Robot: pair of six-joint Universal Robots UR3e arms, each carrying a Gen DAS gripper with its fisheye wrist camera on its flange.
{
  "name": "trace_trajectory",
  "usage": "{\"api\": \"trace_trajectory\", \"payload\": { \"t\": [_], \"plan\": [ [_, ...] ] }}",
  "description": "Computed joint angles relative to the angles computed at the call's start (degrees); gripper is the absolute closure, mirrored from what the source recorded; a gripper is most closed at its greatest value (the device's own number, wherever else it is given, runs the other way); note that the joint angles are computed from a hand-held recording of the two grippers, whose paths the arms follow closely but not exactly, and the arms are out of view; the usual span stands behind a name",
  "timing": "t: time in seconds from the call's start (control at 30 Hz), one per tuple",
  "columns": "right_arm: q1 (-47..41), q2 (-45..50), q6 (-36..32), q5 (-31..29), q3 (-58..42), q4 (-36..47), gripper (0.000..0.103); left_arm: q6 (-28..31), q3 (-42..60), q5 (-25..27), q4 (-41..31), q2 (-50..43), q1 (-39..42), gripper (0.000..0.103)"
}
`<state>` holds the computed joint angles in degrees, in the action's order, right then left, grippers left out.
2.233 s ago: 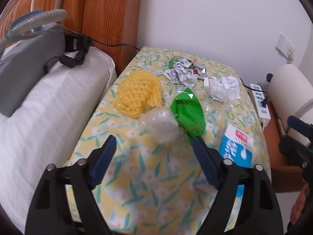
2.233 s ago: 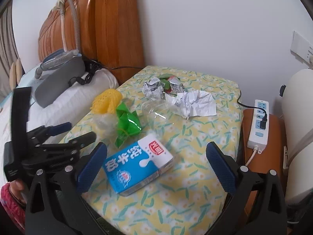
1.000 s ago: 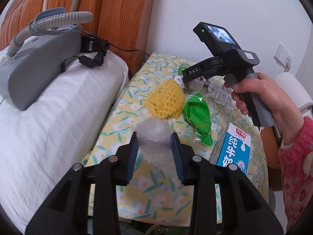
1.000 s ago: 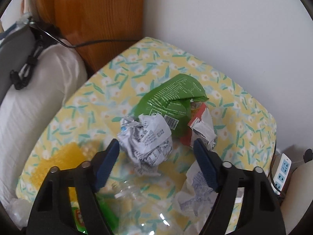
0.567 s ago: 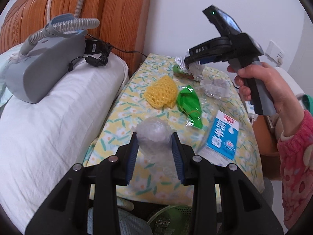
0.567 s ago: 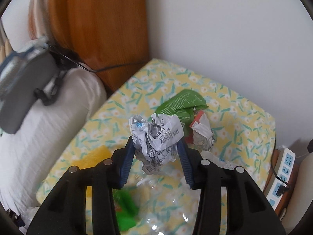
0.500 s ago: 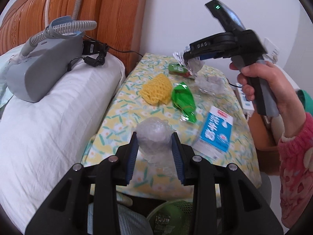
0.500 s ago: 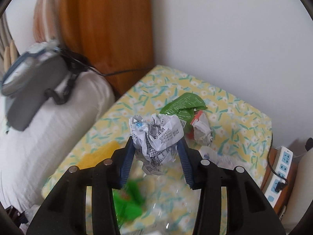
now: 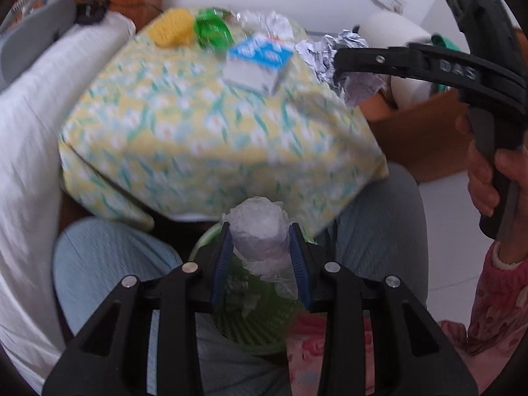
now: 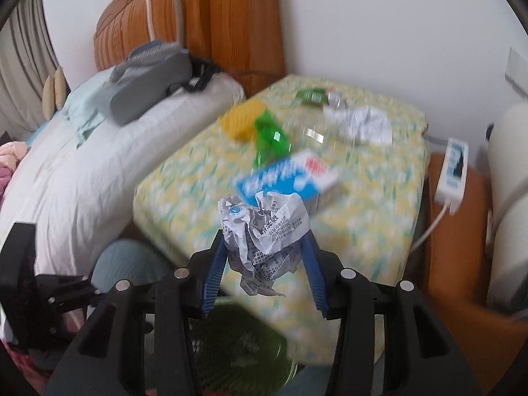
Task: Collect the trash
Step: 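Carry both items over the wastebasket and open both grippers, then grasp the yellow foam fruit net with the left gripper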
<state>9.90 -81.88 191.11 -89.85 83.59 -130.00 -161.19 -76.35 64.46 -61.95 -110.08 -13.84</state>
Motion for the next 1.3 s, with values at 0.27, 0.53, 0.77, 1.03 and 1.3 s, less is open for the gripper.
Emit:
{"api": "trace_trajectory", "payload": {
  "t": [0.27,0.53,0.77,1.03,1.3],
  "plan": [
    [2.82,-7.12,0.73,2.16,16.17,-2.25,0.056,-0.85,-6.82,1.66,1.09,2.81,-0.97,0.033],
    [3.41,-7.43,2.13,5.1,21.41,-3.38,0.056,-3.22,-13.75,5.39,11.15,9.02,0.06,0.01],
    [5.16,-5.52,1.06,7.69,21.32,-2.69,0.041,-5.03,-14.07,9.34,14.66,10.61,2.46,0.008],
    [6.85,-5.02,2.85,3.29,20.23,-4.25,0.01,-6.39,-13.41,9.02,14.57,10.84,4.68,0.008],
    [5.32,-5.18,4.27,2.75,20.17,-5.3,0.009,-7.47,-11.7,8.7,13.92,9.37,4.74,0.008]
  ]
}}
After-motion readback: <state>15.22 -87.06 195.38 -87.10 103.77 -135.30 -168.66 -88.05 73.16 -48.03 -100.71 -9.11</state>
